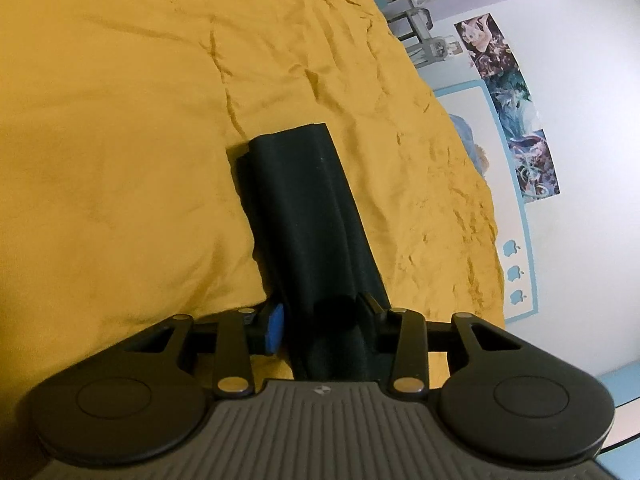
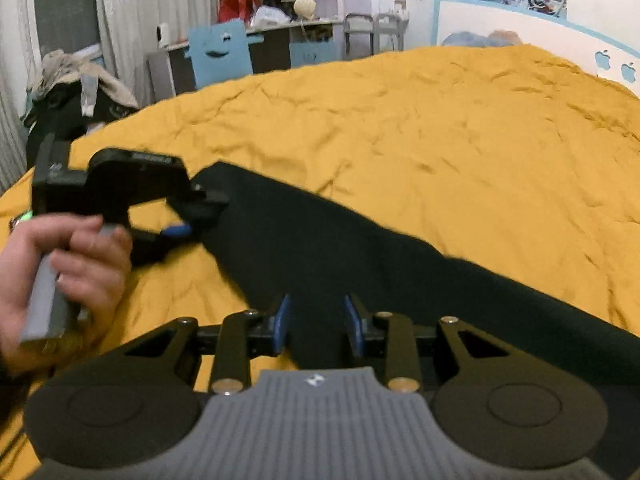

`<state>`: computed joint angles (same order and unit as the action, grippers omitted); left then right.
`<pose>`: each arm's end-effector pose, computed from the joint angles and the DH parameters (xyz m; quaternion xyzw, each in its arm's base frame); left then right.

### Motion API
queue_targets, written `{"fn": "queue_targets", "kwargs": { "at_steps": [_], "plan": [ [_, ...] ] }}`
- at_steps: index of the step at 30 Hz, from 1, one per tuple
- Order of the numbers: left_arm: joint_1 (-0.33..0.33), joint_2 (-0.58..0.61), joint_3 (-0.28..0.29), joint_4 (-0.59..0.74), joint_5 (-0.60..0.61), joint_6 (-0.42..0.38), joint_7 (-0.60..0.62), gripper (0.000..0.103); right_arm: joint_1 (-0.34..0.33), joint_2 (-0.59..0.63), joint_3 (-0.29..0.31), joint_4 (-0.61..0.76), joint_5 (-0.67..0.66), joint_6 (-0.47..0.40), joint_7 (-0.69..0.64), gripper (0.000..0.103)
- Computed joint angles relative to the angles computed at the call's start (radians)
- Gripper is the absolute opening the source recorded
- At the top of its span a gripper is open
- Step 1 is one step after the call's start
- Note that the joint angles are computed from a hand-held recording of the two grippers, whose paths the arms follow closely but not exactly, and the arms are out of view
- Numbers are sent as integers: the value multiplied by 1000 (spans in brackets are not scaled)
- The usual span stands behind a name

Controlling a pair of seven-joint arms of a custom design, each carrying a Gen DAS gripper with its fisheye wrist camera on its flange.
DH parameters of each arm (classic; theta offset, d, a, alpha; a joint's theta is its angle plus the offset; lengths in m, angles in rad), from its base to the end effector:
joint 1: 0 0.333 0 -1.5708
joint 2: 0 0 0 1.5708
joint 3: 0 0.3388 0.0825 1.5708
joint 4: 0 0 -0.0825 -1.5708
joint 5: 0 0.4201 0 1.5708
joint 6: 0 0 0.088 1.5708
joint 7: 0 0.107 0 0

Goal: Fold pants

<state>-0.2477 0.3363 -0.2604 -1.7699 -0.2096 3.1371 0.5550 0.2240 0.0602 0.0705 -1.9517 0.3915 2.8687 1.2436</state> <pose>0.6560 -0.3158 0.5065 0.7999 -0.3341 0.4930 0.0741 0.6328 0.1686 0.5541 -0.7251 0.5406 -0.2040 0.3747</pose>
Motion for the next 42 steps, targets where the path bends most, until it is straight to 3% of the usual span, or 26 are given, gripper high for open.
{"fn": "queue_targets", "kwargs": {
  "at_steps": [2,4,8,12,17,18,20,23,25,34,38,42],
  "plan": [
    [10,4,-10,-1,-13,15,-4,45,18,50,-17,31,-111,-5,101,29],
    [6,8,-5,0,-19,26,-18,45,5,94,-12,83,-179,-135,154,29],
    [-27,20,33,11,-11,41,-55,45,-19,33,-3,17,-54,-30,147,29],
    [-88,30,103,18,11,60,-119,45,-26,-49,-54,-87,-254,68,380,29],
    [-122,38,145,24,22,66,-177,45,-65,-60,-69,-114,-498,-3,611,29],
    [-134,39,161,29,29,55,-189,41,-67,-52,-68,-117,-493,-19,602,30],
    [-157,38,192,41,53,13,-214,33,-69,-45,-67,-149,-483,35,597,31],
    [-133,40,170,61,93,-38,-219,15,-71,-46,-67,-163,-478,62,597,32],
    [-122,40,160,67,113,-42,-224,9,-71,-43,-64,-164,-438,69,571,32],
    [-177,19,231,81,231,-45,-306,7,-69,-65,-59,-187,-230,93,422,34],
    [-239,15,299,137,364,-74,-334,7,-65,-92,-65,-205,-152,94,390,34],
    [-277,33,313,241,512,-119,-316,7,-52,-143,-83,-246,-50,114,333,34]
  ]
}}
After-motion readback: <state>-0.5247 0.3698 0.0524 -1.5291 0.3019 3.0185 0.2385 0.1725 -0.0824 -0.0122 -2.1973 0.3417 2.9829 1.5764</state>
